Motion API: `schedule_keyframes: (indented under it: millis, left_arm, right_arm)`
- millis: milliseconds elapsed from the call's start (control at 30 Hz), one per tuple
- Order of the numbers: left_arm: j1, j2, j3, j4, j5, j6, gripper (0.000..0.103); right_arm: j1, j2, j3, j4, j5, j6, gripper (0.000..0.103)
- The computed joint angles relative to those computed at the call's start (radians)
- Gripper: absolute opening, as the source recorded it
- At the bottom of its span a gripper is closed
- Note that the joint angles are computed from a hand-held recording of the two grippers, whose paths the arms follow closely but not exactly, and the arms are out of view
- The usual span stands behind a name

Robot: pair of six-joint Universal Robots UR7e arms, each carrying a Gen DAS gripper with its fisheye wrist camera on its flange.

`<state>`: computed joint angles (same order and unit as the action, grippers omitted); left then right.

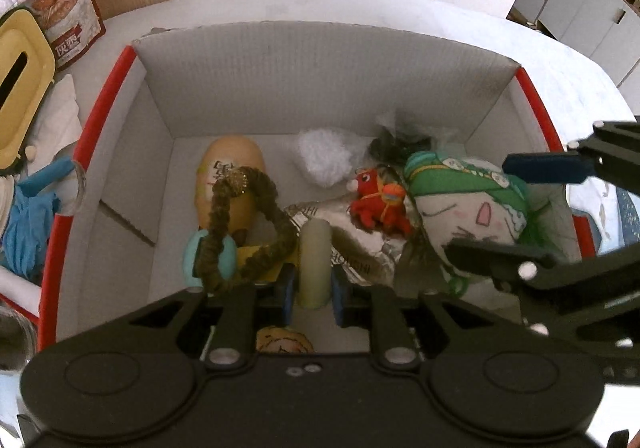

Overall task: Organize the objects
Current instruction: 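Open both tools to release the doll and pendant inside the box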

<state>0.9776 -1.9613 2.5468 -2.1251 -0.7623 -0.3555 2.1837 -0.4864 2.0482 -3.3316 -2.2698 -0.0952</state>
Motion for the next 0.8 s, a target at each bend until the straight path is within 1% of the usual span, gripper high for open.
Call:
schedule_keyframes:
  millis: [67,200,300,400,467,500,600,767,800]
  left_arm:
    - [-0.001,-0.007,-0.001,0.001,0.005,-0.010,0.022]
    - [-0.024,-0.045,0.006,0.025,0.007,-0.030,0.026]
    - [-0.061,-0.093,0.014,0.081,0.021,-0.059,0.033]
    - [-0.097,-0.155,0.015,0.148,0.022,-0.096,0.034]
    - [-0.121,-0.181,0.014,0.178,0.028,-0.113,0.035]
    - [-0.142,-0.210,0.017,0.211,0.032,-0.129,0.038]
    - [-0.213,-0.285,0.020,0.312,0.049,-0.189,0.053]
    - [-0.343,-0.397,0.016,0.495,0.066,-0.306,0.054]
    - [-0.372,-0.421,0.014,0.540,0.068,-0.338,0.057]
  right_arm:
    - [-0.004,-0.010,0.007,0.004,0.015,0.012,0.064]
    - [-0.005,-0.033,0.027,0.002,0.048,0.031,0.065]
    - [0.001,-0.048,0.046,-0.014,0.052,0.038,0.067]
    - [0.007,-0.071,0.074,-0.038,0.068,0.058,0.068]
    - [0.013,-0.088,0.099,-0.067,0.085,0.078,0.070]
    - [0.018,-0.095,0.111,-0.086,0.090,0.086,0.072]
    - [0.039,-0.110,0.140,-0.133,0.094,0.112,0.072]
    - [0.082,-0.120,0.179,-0.217,0.073,0.153,0.074]
    - [0.090,-0.118,0.185,-0.236,0.069,0.159,0.075]
